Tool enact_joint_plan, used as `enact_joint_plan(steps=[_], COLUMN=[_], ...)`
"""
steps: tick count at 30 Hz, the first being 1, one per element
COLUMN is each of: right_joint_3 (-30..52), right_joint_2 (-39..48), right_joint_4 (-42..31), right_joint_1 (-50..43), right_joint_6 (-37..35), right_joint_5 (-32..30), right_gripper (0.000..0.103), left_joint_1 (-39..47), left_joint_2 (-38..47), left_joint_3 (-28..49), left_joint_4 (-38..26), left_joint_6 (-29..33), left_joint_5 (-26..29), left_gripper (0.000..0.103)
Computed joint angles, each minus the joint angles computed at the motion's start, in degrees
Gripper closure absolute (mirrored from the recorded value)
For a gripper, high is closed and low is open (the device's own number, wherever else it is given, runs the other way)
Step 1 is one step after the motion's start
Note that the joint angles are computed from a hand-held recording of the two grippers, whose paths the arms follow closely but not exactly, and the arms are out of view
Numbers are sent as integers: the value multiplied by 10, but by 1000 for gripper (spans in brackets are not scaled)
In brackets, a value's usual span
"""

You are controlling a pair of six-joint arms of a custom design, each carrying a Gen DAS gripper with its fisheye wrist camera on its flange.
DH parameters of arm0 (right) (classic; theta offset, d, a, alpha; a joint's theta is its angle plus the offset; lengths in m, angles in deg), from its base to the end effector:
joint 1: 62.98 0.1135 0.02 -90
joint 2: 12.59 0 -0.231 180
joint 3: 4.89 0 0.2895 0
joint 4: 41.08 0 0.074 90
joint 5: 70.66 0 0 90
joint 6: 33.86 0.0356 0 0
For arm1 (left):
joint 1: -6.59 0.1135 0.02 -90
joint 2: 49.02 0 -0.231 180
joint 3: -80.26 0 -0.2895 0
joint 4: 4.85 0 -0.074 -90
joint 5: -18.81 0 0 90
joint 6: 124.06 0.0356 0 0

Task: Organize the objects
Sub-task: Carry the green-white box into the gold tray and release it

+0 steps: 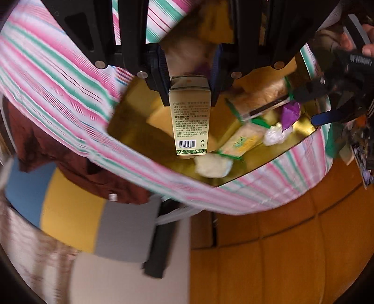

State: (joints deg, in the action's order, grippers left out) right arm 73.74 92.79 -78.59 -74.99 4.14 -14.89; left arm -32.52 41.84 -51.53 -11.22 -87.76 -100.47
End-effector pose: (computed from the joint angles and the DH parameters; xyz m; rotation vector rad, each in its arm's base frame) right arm 0.3804 -0.0605 0.1128 -0.9931 2.2286 0.3408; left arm 0.2479 -0.1791 0.0690 -0.5119 2.2406 -0.2070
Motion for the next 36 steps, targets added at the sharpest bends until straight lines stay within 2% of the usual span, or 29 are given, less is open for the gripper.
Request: enact_joint_plan(steps=[4, 9, 16, 19, 21, 24, 29, 36], right_joint_3=[33, 93, 124, 116, 123, 142, 81, 58], right_joint_2=[34, 85, 122, 121, 125, 128, 65, 27], right_joint_4=[-20, -63, -57, -32, -41, -98, -68, -88], right_joint_1=[56, 97, 129, 137, 136, 122, 99, 52], right_joint_6=[3, 13, 27, 42, 53, 41, 34, 77], right_joint_5=[53, 82, 112, 131, 122, 80, 58, 18], right_gripper=[73, 73, 73, 69, 69, 63, 62, 61], left_joint_1=[8, 12, 17, 18, 17, 16, 14, 12], left_joint_2=[-15, -37, -47, -46, -44, -43, -39, -34], left_joint_3=[-10, -22, -30, -31, -29, -29, -24, -12], left_joint_4=[-7, -15, -20, -20, -21, -21, -25, -40], left_joint_6=[-11, -13, -25, -28, -29, -30, -36, -49], left_joint_5=[7, -3, 1, 4, 3, 1, 2, 6], left_gripper=[0, 0, 0, 0, 0, 0, 0, 0])
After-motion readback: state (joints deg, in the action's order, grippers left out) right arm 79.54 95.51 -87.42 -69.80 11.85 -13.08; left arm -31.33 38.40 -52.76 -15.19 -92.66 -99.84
